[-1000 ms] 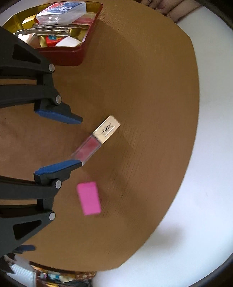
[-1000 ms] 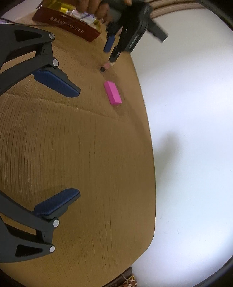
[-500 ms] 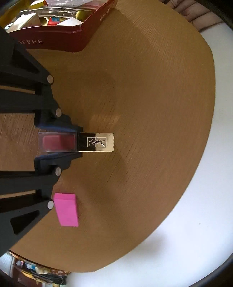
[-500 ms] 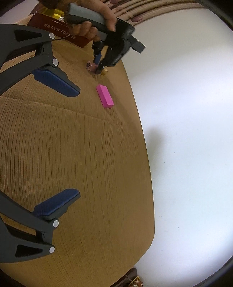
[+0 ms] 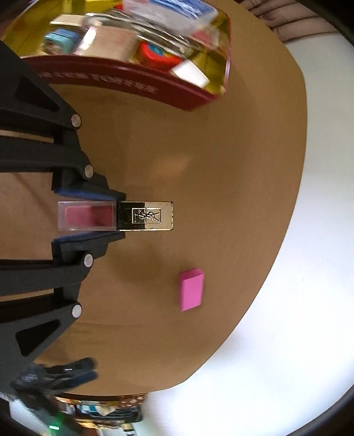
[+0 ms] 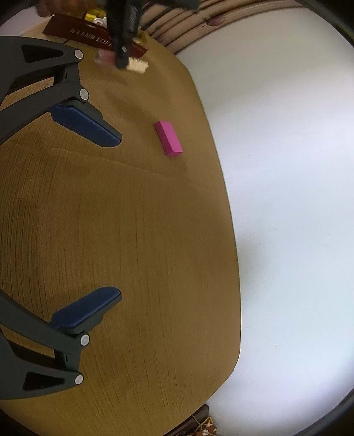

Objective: Organize rigid objects
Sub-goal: 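Close the left tool on the lipstick while right tool grasps pink eraser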

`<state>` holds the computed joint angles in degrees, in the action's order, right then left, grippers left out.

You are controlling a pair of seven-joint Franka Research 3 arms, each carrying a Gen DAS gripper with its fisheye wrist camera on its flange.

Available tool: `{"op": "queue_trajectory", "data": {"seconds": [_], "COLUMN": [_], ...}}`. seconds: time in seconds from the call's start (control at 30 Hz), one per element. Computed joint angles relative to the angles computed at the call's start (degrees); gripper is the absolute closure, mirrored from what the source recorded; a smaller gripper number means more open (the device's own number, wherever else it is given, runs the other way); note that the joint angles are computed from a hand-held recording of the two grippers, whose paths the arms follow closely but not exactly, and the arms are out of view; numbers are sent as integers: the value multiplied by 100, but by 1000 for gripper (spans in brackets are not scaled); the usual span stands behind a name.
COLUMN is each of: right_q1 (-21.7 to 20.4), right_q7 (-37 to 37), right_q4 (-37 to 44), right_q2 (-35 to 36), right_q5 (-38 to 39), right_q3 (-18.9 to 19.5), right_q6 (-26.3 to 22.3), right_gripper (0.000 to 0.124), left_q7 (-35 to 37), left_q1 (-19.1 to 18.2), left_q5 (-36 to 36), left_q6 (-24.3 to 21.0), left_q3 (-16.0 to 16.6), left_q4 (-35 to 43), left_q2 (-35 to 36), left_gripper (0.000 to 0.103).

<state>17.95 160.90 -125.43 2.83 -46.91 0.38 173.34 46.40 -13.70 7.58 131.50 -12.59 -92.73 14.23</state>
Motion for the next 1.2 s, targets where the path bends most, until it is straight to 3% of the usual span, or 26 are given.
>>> {"op": "queue_trajectory", "data": {"seconds": [0.07, 0.13, 0.23, 0.33, 0.47, 0.57, 0.67, 0.83, 0.9, 0.97, 1.2], "right_q1": [-41, -150, -666, -731, 111, 411, 917, 1070, 1161, 1330, 1409], "right_q7": [-719, -2005, -3870, -4748, -4537, -4642, -4527, -4863, -4895, -4798, -4683], "right_q4": [1, 108, 607, 1683, 2909, 3469, 4156, 5142, 5148, 5045, 4151], "right_q2": [74, 231, 697, 1409, 2175, 2512, 2890, 3480, 3487, 3437, 2877], "right_q5": [662, 1871, 3520, 4062, 3655, 3796, 3610, 4008, 3997, 3789, 3727], "right_q3": [110, 400, 1248, 1586, 876, 636, 91, -63, -161, -343, -394], "right_q6": [169, 402, 601, -177, -961, -1315, -1838, -2766, -2753, -2624, -2129], "right_gripper": [22, 22, 21, 21, 21, 21, 21, 22, 38, 67, 68], "left_q7": [131, 202, 278, 485, 355, 418, 493, 409, 339, 223, -244], "left_q1": [14, 32, 40, 91, 8, -10, -13, -19, -21, -13, 201], "left_q5": [-61, -115, -160, -496, -446, -453, -442, -356, -300, -260, -10], "left_q6": [237, 439, 616, 713, 579, 609, 659, 721, 739, 796, 618], "left_q3": [-53, -64, -57, -21, -65, -51, -38, -41, -43, -36, 85], "left_q4": [-426, -919, -1296, -1678, -1612, -1684, -1722, -1681, -1820, -1898, -2615], "left_q2": [-319, -717, -1030, -1394, -1504, -1594, -1638, -1628, -1774, -1842, -2804], "left_gripper": [83, 83, 83, 83, 83, 83, 83, 83, 83, 83, 83]}}
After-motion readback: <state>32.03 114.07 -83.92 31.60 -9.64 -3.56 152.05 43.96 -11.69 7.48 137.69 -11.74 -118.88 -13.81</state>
